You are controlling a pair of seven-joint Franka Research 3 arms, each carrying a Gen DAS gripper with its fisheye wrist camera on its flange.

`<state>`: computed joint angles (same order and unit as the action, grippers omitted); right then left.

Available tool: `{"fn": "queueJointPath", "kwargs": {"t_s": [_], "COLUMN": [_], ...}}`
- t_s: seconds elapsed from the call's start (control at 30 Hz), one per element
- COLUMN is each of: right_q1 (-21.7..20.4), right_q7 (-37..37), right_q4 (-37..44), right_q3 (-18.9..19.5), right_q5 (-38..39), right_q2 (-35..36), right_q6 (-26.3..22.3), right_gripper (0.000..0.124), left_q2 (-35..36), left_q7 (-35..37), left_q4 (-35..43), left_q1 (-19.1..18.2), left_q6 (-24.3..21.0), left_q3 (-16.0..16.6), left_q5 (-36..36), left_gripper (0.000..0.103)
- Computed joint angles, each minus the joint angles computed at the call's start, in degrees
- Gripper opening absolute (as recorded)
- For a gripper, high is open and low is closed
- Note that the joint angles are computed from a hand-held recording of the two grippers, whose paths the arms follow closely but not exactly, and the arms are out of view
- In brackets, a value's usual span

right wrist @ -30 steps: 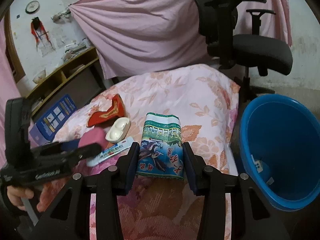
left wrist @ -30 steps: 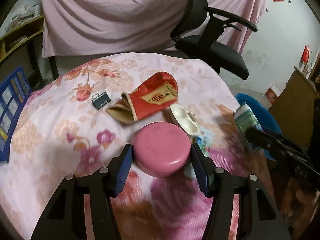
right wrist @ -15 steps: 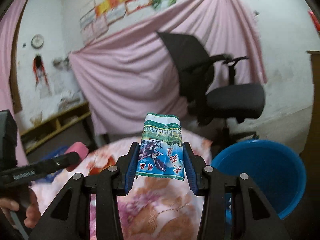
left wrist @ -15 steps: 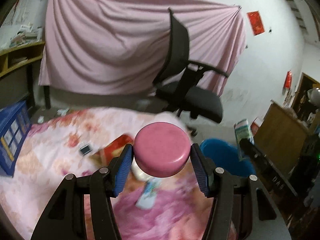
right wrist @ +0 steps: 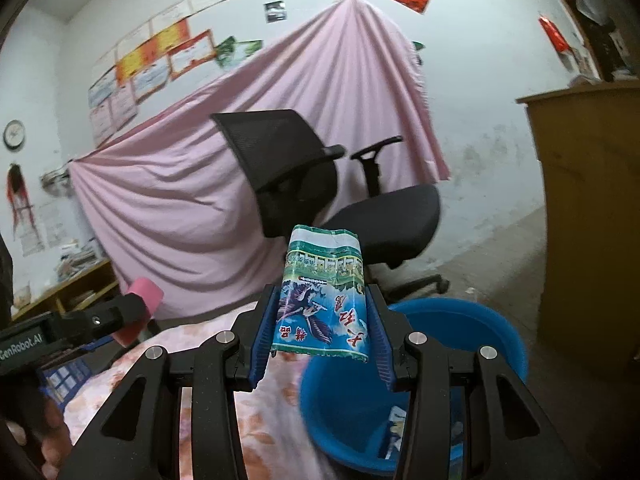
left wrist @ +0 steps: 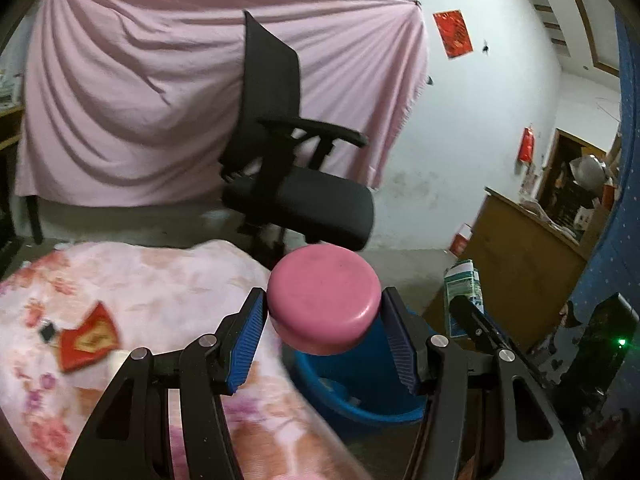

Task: Collect trash
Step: 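Carry both items over the blue bucket and open both grippers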

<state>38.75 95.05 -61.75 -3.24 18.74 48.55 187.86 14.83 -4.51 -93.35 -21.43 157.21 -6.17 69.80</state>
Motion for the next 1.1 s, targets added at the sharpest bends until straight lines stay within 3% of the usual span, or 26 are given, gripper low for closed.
{"fn": "queueJointPath", "kwargs": {"t_s": [0.23, 0.37, 0.43, 0.5, 0.77, 1.1], "right_q1": [-0.31, -0.64, -2.01, -4.83, -6.02, -6.42], "right_q7": [2.20, 4.97, 5.70, 5.07, 8.76, 12.99], "right_q4": [-3.15, -2.78, -2.61, -1.69, 1.44, 1.58], "right_q3": [-2.39, -3.09, -1.35, 3.05, 4.09, 4.18], "right_q5": [0.73, -0.22, -1.11, -1.66, -3.46, -5.13], "right_q2": [-1.37, -1.12, -1.10, -0.70, 1.09, 1.28], "right_q6": [-1.92, -5.21, -6.32, -7.88, -12.34, -13.85], "right_gripper": [0.041, 0.041, 0.042, 0.043, 0.044, 0.055], "left_q2": [7.78, 11.87, 13.09, 14.15, 15.99, 15.19], "left_q7": [10.18, 20.48, 23.16, 24.77, 27.88, 26.18], "left_q4": [7.15, 10.92, 11.87, 12.68, 14.39, 13.39], "left_q1": [-0.23, 1.16, 1.36, 1.17, -1.19, -2.46], "left_q6": [2.00, 0.18, -1.03, -1.74, -3.29, -1.12], "left_q3": [-0.36, -2.62, -2.89, -2.57, 0.51, 3.20], "left_q5": [-10.97, -22.75, -27.05, -30.31, -36.14, -33.80], "left_gripper": [0.052, 0.052, 0.052, 0.052, 0.052, 0.053]}}
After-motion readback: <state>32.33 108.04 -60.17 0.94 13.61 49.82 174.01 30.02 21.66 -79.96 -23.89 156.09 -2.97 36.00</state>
